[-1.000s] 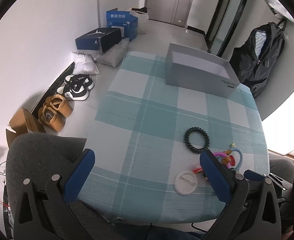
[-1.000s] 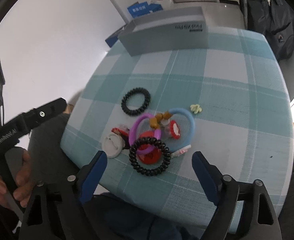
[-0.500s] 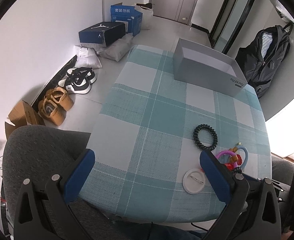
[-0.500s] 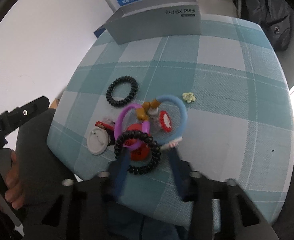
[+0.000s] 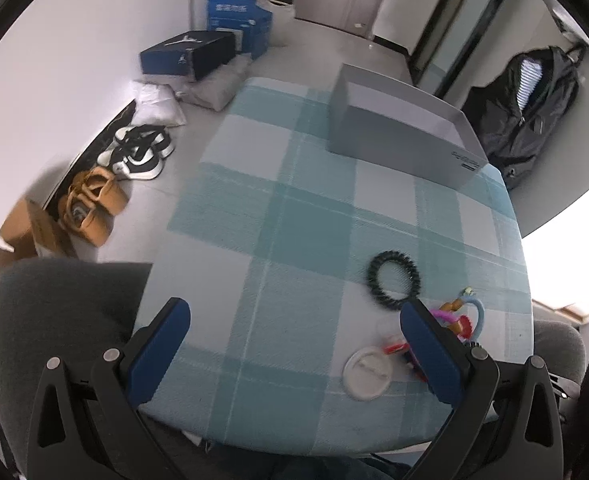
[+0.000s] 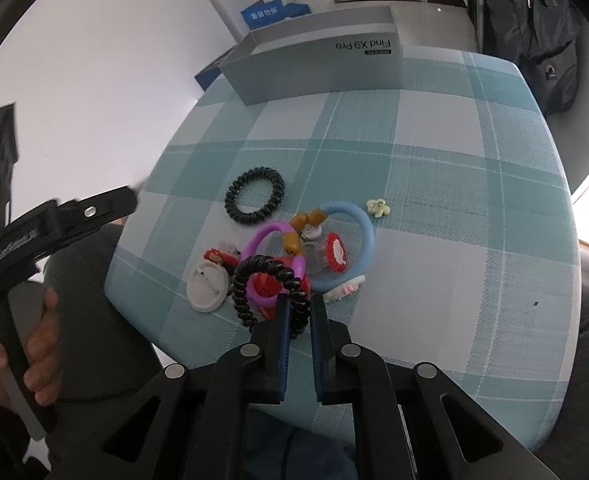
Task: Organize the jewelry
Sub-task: 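Lower the right gripper onto the black coil hair tie and close, then grasp the other black coil hair tie with the left gripper while right holds its own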
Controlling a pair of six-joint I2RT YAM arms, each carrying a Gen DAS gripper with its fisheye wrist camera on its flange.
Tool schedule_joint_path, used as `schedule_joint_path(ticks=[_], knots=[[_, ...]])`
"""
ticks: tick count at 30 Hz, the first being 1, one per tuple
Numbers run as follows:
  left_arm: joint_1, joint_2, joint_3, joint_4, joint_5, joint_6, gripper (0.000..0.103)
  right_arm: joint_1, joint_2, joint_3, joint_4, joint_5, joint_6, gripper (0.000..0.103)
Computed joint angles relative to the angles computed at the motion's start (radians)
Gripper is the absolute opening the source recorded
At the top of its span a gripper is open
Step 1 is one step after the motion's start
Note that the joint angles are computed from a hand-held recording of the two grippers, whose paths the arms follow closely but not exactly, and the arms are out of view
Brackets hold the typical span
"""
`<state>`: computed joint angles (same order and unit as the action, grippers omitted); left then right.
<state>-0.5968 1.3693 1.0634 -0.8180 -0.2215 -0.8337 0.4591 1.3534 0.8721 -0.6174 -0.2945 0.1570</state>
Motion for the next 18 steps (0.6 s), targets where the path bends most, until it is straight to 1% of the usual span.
schedule_joint_path(ticks=[2,4,5,8,11,14,15,17,18], knots=[[0.008,0.026,0.023,0.006,0.015,0.027,0.102,-0.005,-0.02,-0.008,0.01,0.007,0.01,0.008],[0.042,0.028,0.008,0.068,0.095,0.078,0.102,-0.026,-0.041,-0.017,0.02,-0.008,0.016,0.008],[0.06,0.039,0.01,0.079,0.132,0.093,0.102,-0.037,-0.052,-0.023,0.023,-0.017,0.018,0.008],[0.086,0.099,0.058,0.052,0.172,0.114,0.102,-0.071,-0.079,-0.029,0.034,-0.044,0.025,0.008],[0.075,0.148,0.105,0.023,0.18,0.143,0.102,-0.102,-0.103,-0.036,0.047,-0.067,0.024,0.008],[0.047,0.242,0.197,-0.054,0.165,0.184,0.102,-0.129,-0.11,-0.038,0.055,-0.089,0.019,0.008],[0.041,0.254,0.207,-0.066,0.164,0.193,0.102,-0.132,-0.109,-0.037,0.057,-0.094,0.02,0.008],[0.015,0.313,0.26,-0.106,0.134,0.215,0.102,-0.146,-0.117,-0.043,0.063,-0.103,0.022,0.008],[0.009,0.32,0.267,-0.115,0.125,0.219,0.102,-0.151,-0.119,-0.045,0.067,-0.104,0.026,0.009]])
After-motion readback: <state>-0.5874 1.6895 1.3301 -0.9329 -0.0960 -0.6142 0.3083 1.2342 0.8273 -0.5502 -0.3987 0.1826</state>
